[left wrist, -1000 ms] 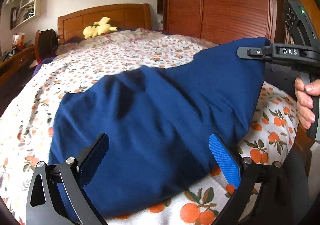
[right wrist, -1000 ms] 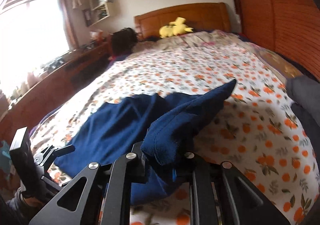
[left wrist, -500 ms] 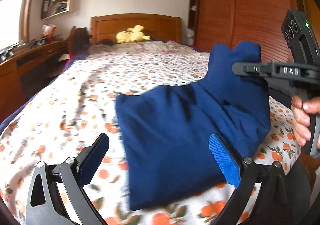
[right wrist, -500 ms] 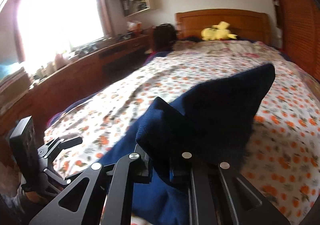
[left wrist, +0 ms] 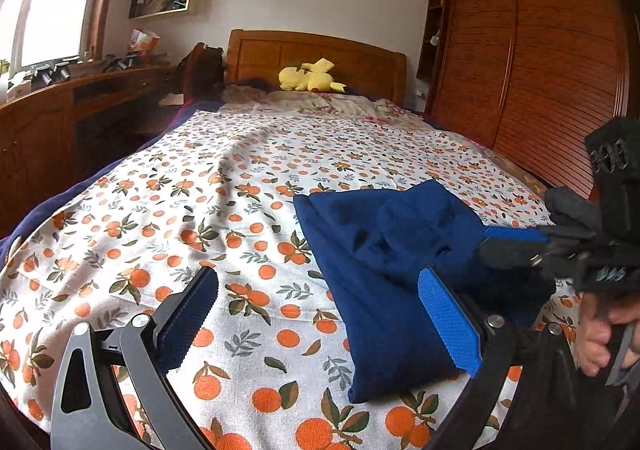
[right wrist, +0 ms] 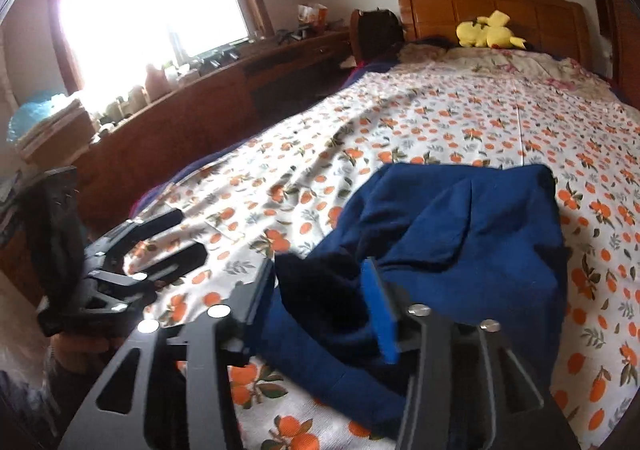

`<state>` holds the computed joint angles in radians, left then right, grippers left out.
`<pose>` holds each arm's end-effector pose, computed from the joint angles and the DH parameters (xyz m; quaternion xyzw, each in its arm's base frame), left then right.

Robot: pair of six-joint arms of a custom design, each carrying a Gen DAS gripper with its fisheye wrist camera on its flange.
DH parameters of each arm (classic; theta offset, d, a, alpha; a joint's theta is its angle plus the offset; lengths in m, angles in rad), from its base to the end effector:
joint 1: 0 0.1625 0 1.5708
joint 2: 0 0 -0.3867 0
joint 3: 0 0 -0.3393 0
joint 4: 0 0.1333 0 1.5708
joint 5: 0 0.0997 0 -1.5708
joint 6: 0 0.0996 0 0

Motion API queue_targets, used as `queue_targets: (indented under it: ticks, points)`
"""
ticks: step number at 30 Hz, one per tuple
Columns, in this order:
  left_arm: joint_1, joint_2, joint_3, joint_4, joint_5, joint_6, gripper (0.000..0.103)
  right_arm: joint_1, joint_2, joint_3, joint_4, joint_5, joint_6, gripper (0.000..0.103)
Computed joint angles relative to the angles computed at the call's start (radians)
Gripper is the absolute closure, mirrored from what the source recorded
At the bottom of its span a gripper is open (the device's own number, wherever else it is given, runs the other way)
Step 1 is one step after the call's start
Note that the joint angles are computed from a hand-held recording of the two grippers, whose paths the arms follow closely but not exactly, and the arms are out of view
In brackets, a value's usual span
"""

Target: Fold large clothes

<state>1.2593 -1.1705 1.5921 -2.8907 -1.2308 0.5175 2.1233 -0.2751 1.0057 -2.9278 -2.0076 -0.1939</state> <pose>-0.0241 -0.6182 0.3993 0.2903 0.8422 -0.4100 0.1956 0.4757 -0.5978 0.0265 0.2765 -0.8892 0.3327 0.1492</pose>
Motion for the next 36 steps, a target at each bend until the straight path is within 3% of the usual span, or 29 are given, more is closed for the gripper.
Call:
queue_targets:
  ticks: [3,6,11,14,21,27,29,36]
  points:
    - [-0.011,0.002,0.011,-0.004,0.005,0.001,0.002,0.004,-0.036,0.043,-0.030,-0.008,-0.019,0.057]
    - [-0.025,0.010,0.018,-0.009,0.007,0.002,0.002,0.005,-0.081,0.106,-0.054,-0.078,-0.060,0.058]
    - [-0.041,0.019,0.031,-0.002,-0.010,-0.010,0.002,-0.023,-0.124,0.183,-0.031,-0.181,-0.063,0.078]
    - [-0.055,0.019,0.046,0.004,-0.019,-0.030,0.002,-0.058,-0.148,0.227,0.006,-0.142,-0.040,0.078]
    - [-0.066,0.044,0.065,0.058,0.008,-0.098,0.003,-0.086,-0.128,0.238,0.001,-0.093,-0.084,0.078]
    - [-0.065,0.066,0.066,0.107,0.041,-0.154,0.030,-0.110,-0.150,0.301,-0.092,-0.018,-0.135,0.079]
    - [-0.067,0.068,0.069,0.122,0.048,-0.162,0.045,-0.112,-0.160,0.314,-0.102,-0.008,-0.128,0.079]
    - [-0.077,0.081,0.068,0.164,0.069,-0.195,0.060,-0.112,-0.195,0.349,-0.109,0.022,-0.121,0.079]
